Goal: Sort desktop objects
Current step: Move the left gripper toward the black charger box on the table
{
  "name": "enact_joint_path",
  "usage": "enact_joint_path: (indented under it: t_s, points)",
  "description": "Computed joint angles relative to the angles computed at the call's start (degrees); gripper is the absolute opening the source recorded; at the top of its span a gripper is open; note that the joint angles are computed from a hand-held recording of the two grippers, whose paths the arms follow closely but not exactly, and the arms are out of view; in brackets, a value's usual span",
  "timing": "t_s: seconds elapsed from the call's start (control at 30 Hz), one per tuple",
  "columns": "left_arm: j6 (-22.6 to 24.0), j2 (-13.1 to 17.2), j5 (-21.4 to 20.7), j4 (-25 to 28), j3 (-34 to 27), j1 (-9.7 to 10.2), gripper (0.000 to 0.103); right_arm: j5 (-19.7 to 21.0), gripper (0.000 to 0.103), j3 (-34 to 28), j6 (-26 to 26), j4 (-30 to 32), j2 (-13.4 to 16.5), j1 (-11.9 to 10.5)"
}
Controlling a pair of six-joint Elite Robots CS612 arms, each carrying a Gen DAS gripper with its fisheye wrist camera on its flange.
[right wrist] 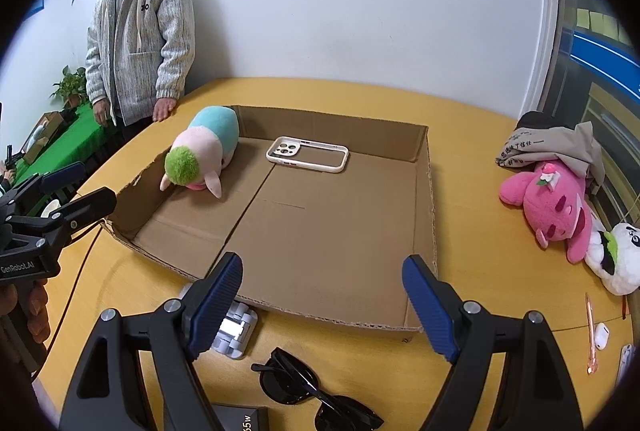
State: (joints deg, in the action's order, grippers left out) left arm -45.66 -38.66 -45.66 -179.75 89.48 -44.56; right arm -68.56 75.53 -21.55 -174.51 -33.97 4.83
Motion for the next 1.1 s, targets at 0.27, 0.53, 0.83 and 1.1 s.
enact_joint_path:
  t_s: [0.27,0.53,0.83,1.1]
  points:
    - [-0.3,0.2,-0.7,0.7,-0.2,-0.22,0.103,-2.1,0.082,-0.7,-1.0,1.9,0.4,0.1]
    - [-0.5,0.2,-2.5,0.2,0.4,-0.19,0.103,-2.3,0.082,-1.8,-2.8,3.5,0.9,0.0]
    - [0.4,0.5,-4.7,0.4,0.3,0.45,0.103,-3.6,0.082,-2.2,-3.5,4.8,1.3,0.4]
    - [0.2,1.1,-6.1,0.5,0.0,0.68,0.103,-4.5,0.082,-2.1,-3.6,6.1,1.4,0.6]
